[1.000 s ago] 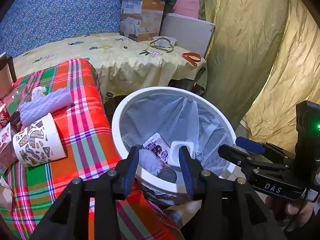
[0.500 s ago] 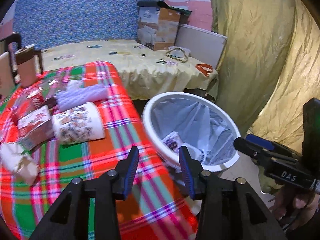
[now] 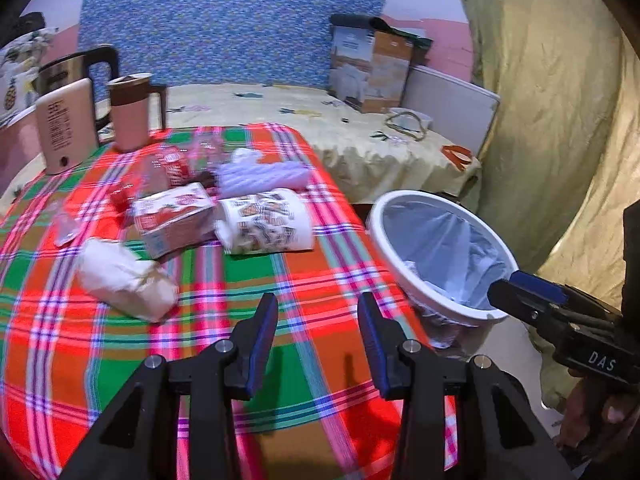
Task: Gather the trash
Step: 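Move both tools back to the table and approach the white tissue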
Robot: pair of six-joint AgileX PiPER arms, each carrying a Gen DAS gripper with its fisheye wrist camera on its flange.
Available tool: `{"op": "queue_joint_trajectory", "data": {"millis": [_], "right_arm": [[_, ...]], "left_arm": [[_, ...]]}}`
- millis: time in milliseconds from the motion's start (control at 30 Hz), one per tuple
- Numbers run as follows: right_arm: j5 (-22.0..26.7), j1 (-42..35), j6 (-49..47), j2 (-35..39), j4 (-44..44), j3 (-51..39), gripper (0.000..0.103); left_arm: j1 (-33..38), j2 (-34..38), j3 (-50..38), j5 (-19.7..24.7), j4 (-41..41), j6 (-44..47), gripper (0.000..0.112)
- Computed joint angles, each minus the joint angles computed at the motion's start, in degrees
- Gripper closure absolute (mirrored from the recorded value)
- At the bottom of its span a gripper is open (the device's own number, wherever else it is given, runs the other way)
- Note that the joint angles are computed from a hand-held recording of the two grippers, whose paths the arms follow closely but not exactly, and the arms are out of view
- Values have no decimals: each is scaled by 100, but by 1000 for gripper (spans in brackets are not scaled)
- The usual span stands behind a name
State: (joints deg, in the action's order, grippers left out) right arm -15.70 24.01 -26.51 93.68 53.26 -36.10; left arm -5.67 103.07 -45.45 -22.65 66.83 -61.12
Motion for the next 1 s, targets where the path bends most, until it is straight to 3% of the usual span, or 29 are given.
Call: {"op": "queue_joint_trajectory", "data": {"millis": [133,467,700,1000], "right_arm": [[40,110,-468,69,397,-187,36],[180,226,-433,308,256,-468,36],[250,224,-822,421,608,-610,36],[348,151,-1001,547,722,-775,36]], "left_arm": [[246,-57,73,48,-258,188,69],[1028,135,-27,104,-537,224,57],[1198,471,-418,327,-248,-550,52],[915,904,-1077,752,-80,-1353,51]]}}
